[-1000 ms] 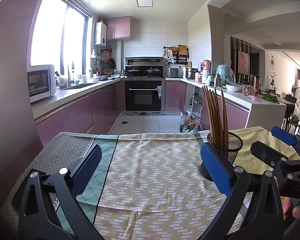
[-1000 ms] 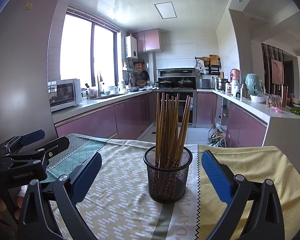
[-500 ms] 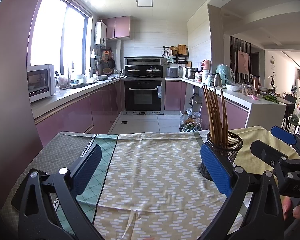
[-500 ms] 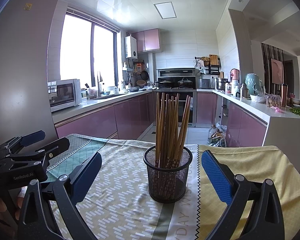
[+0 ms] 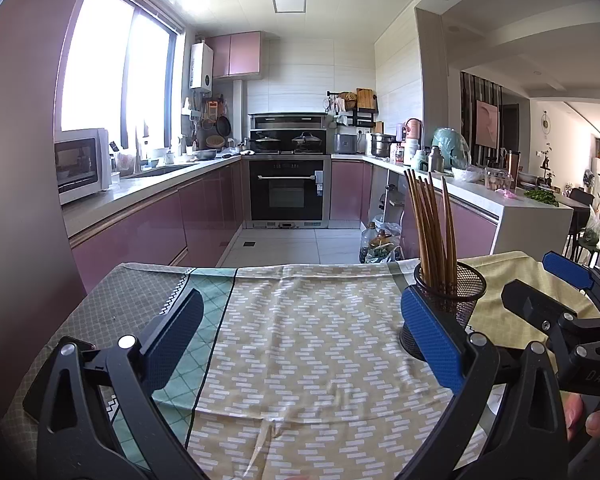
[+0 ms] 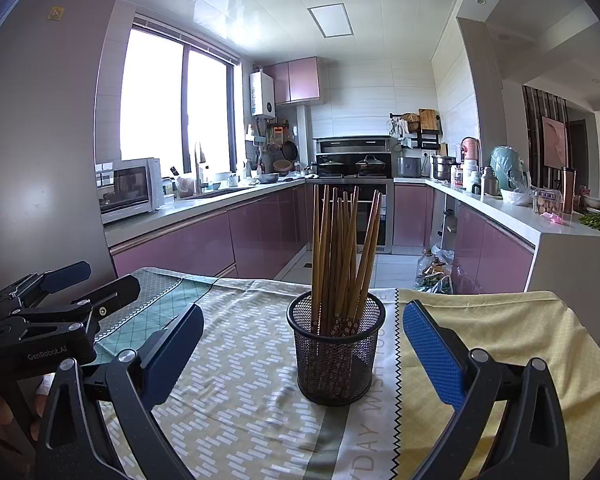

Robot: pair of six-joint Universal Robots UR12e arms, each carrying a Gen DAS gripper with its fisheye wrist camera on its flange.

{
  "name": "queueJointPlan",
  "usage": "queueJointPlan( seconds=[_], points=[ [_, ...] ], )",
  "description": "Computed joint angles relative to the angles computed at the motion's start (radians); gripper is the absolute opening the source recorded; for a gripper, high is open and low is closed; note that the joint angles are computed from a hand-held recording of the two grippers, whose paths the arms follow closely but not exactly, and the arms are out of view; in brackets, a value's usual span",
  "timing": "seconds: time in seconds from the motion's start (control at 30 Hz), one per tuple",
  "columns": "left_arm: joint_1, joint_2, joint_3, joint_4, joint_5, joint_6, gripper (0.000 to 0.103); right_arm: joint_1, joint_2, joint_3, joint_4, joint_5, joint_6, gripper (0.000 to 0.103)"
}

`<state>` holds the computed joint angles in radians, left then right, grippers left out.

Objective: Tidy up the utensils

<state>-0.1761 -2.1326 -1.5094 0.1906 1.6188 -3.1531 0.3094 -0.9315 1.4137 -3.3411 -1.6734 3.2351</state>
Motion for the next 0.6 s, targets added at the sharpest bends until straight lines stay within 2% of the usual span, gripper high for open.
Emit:
queueJointPlan(
  seconds=[0.43, 0.6],
  points=[
    [-0.002, -0.001, 0.002, -0.019, 0.017, 0.000, 0.097, -0.001, -0.001, 0.002, 0.001, -0.001, 0.007, 0.097],
    [-0.001, -0.005, 0.011, -0.049, 0.011, 0.006, 0.097, -0.002, 0.000, 0.003, 0.003, -0.003, 0.012, 0.097]
  ],
)
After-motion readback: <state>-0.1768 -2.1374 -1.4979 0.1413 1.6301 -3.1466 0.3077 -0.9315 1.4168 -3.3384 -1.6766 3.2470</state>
